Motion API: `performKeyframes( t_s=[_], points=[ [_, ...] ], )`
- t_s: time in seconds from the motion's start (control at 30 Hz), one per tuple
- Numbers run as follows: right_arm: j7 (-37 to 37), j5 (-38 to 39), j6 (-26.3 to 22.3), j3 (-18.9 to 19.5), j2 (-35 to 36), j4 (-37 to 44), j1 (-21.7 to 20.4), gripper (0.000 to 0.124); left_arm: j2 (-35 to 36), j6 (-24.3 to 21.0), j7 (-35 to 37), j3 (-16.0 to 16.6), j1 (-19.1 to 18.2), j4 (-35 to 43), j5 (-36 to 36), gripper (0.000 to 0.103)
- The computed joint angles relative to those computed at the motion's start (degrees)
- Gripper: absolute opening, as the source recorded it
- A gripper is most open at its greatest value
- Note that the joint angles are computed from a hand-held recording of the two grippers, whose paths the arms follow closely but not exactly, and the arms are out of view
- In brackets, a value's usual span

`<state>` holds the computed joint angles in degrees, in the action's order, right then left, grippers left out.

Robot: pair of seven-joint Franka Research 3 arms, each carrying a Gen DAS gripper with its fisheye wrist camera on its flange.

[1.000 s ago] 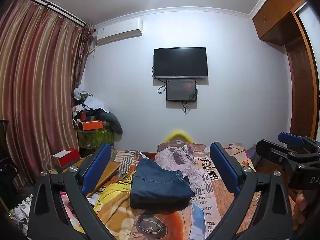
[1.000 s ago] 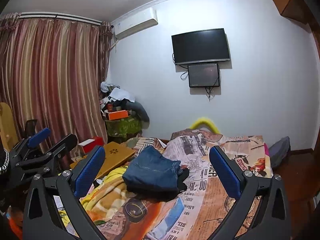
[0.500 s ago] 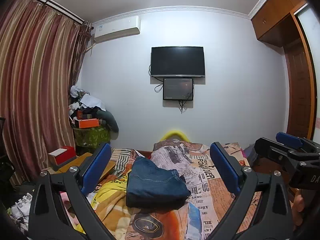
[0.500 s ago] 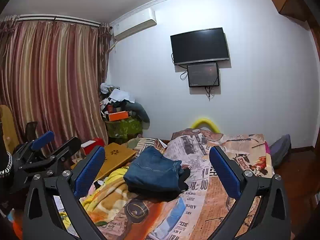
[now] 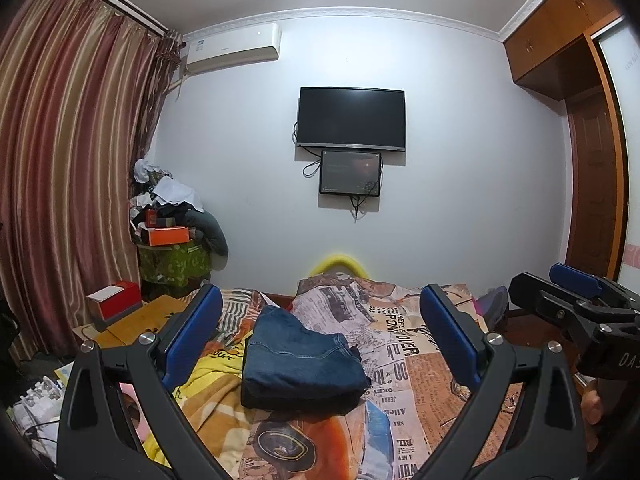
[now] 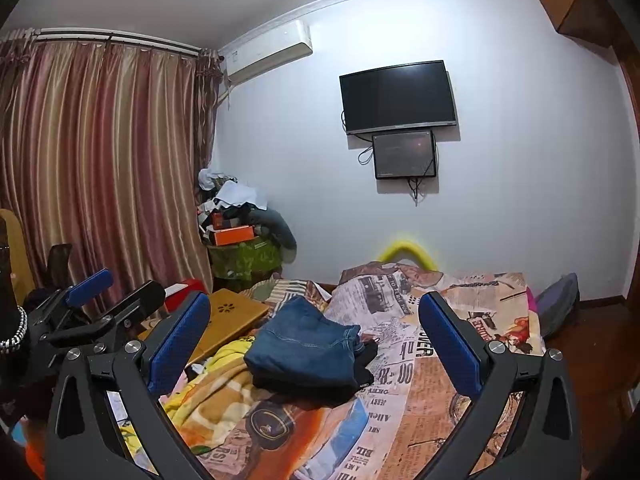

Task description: Fold large clothes

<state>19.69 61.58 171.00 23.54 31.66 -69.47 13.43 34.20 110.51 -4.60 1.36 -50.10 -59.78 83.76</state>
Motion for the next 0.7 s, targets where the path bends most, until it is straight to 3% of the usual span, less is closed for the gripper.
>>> performKeyframes(
  t_s=[0.7],
  points=[
    [4.65,-4.6,-0.37,-0.85,0.68,0.43,0.63,0.103,-0.34,0.86,-0.72,-0.41,0.41,-0.97,-0.11,0.1]
  ],
)
